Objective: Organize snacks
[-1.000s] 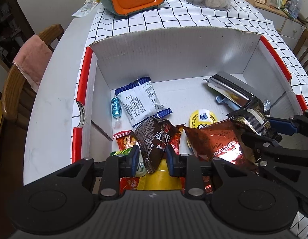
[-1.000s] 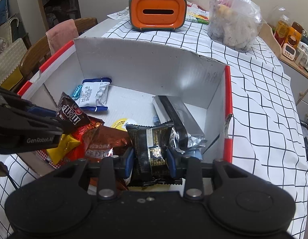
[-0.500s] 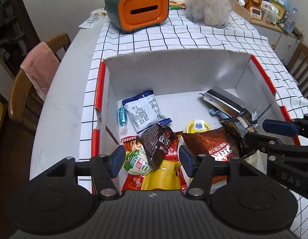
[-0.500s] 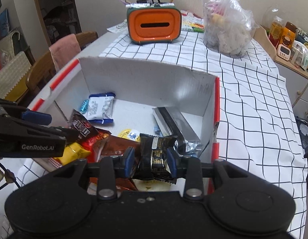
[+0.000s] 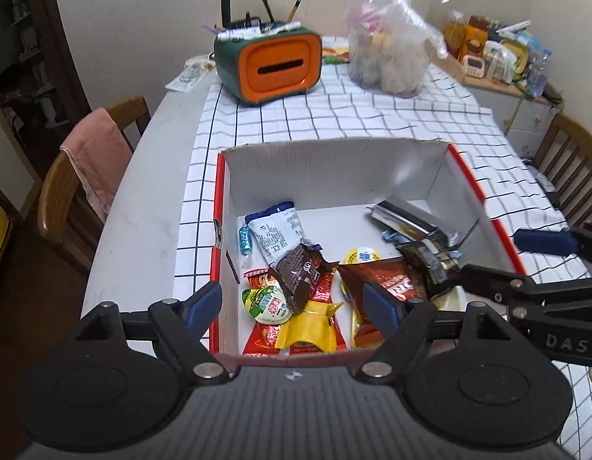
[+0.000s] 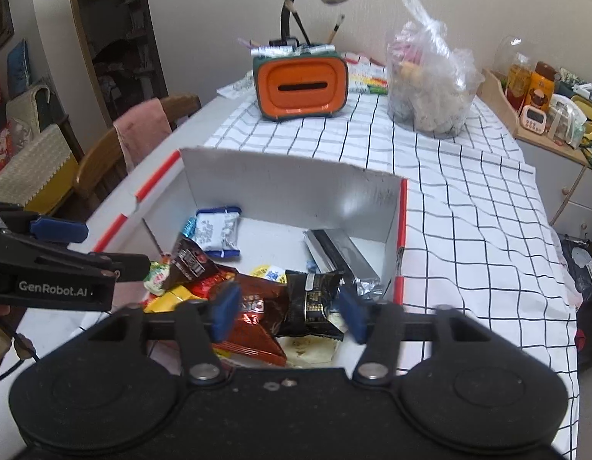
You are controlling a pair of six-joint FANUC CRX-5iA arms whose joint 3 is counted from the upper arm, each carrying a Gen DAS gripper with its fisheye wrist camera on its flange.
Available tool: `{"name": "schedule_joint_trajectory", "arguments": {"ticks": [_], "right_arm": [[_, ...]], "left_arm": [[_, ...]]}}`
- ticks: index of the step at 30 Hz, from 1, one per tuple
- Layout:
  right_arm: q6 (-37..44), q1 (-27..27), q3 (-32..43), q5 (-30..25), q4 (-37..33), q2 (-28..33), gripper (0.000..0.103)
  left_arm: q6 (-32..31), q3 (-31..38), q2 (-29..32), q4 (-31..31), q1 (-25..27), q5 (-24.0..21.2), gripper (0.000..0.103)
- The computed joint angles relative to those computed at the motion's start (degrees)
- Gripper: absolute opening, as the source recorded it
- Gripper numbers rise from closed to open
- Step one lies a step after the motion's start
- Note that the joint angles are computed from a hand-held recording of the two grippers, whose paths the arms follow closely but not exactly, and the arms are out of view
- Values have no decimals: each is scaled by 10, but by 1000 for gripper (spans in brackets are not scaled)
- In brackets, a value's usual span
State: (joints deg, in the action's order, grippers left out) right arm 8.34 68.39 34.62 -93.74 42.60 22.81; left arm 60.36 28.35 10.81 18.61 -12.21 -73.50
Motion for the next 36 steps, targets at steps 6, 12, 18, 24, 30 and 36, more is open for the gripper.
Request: {"name": "schedule_joint_trajectory", "arguments": {"ticks": [6, 12, 18, 24, 30, 36], "right_arm": [[-30, 25, -10, -1, 33, -12, 89], [-77, 54, -36, 3, 61, -31, 102], [-111, 83, -48, 0, 88, -40, 103], [-138, 110, -41, -15, 111, -34, 103], [-170, 133, -30, -31, 136, -22, 103], [-192, 153, -13, -44, 135, -10, 103]], "left_arm": [[-27, -38, -37, 26, 20, 7, 84], [-40, -76, -72, 52, 39, 5, 84], [-52, -118, -112, 79, 57, 12, 87], [-57, -147, -145, 108, 80, 0, 98], [-59, -173, -177, 124, 102, -11, 102], [-50, -186, -194, 122, 114, -18, 103]]}}
